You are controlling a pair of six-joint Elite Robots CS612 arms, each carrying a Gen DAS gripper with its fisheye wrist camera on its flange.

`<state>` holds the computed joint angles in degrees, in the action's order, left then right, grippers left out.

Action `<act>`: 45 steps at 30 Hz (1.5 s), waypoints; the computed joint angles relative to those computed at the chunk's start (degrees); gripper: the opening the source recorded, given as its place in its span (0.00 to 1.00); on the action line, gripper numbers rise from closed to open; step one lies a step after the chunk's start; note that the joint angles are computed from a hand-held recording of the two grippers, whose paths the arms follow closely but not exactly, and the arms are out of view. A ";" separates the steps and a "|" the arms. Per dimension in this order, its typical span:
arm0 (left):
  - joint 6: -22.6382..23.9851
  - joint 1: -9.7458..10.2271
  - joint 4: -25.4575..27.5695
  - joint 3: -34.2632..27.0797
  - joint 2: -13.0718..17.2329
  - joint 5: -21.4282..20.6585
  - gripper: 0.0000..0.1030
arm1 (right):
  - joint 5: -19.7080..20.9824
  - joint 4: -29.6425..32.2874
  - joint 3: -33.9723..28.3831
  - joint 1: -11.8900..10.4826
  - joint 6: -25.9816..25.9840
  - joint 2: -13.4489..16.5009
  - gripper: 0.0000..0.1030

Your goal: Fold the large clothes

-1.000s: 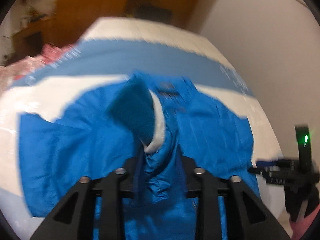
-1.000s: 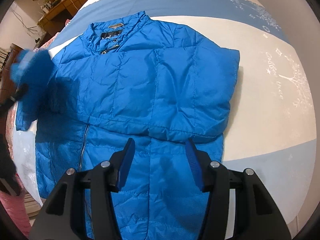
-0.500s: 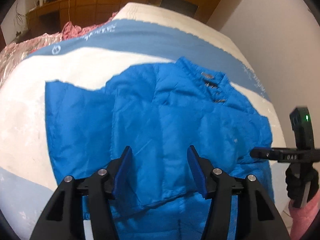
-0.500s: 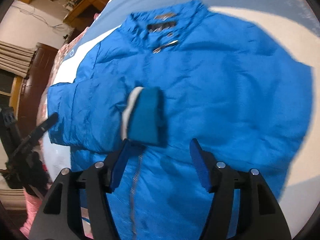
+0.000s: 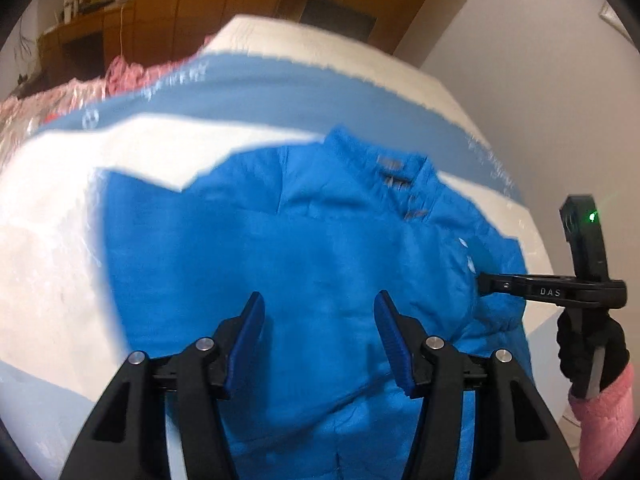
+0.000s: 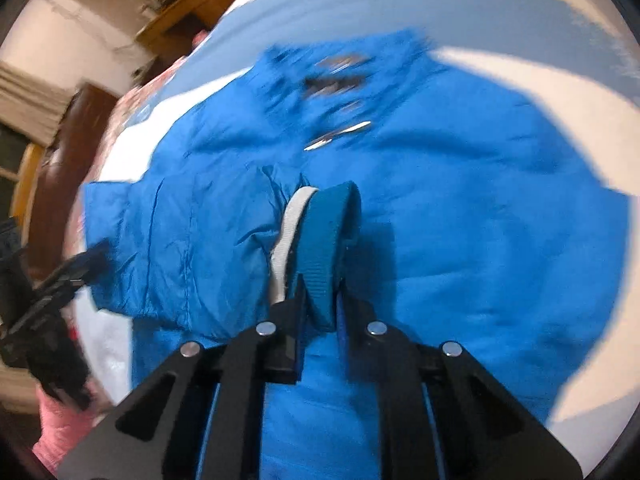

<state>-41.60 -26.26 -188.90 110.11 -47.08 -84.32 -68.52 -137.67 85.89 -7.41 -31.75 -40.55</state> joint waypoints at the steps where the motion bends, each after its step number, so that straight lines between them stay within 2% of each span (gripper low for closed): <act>1: 0.32 0.00 -0.66 0.07 -0.16 0.73 0.55 | -1.09 -1.46 0.15 -0.51 0.57 -0.17 0.11; 4: 0.56 0.17 1.73 -1.11 0.17 2.21 0.55 | -4.57 -4.73 0.93 -2.43 2.54 -0.74 0.11; 11: 0.91 0.66 8.29 -4.63 2.84 1.44 0.54 | -7.09 -5.76 1.15 -5.90 5.62 0.03 0.11; 16: 0.32 1.30 12.87 -7.13 5.48 -0.11 0.54 | -8.57 -4.55 -0.17 -5.16 7.27 2.20 0.11; 19: 1.02 1.21 13.51 -7.29 5.63 0.23 0.55 | -8.90 -3.99 -0.30 -5.09 7.89 2.35 0.12; 22: 0.10 1.25 15.14 -7.24 4.61 0.53 0.53 | -9.08 -5.76 0.91 -5.25 8.59 0.73 0.21; 25: 0.44 0.58 12.00 -6.66 3.28 2.73 0.53 | -7.25 -10.96 2.89 -5.11 7.89 -1.30 0.24; 27: 1.41 0.19 11.23 -7.67 3.28 3.87 0.54 | -5.12 -10.49 2.85 -4.50 6.43 -1.85 0.24; 31: 3.15 0.19 15.44 -12.51 5.63 3.44 0.54 | -4.06 -8.91 0.52 -2.25 5.77 0.24 0.25; 35: 3.18 0.43 20.49 -15.51 7.85 3.74 0.55 | -6.07 -6.58 -2.35 -1.04 7.31 3.15 0.23; 38: 2.95 1.09 19.49 -15.94 8.88 2.20 0.56 | -5.13 -4.01 -4.54 -1.14 8.91 5.30 0.19; 41: 2.69 1.41 19.78 -16.58 9.37 1.66 0.56 | -5.05 -3.55 -5.38 -1.15 9.71 5.98 0.16; 44: 2.02 1.17 22.15 -16.91 8.80 2.66 0.56 | -5.82 -2.73 -5.49 -1.07 9.61 5.39 0.16; 45: 1.59 0.85 22.40 -16.44 8.17 3.69 0.54 | -4.52 -3.13 -4.81 -1.23 9.96 4.74 0.21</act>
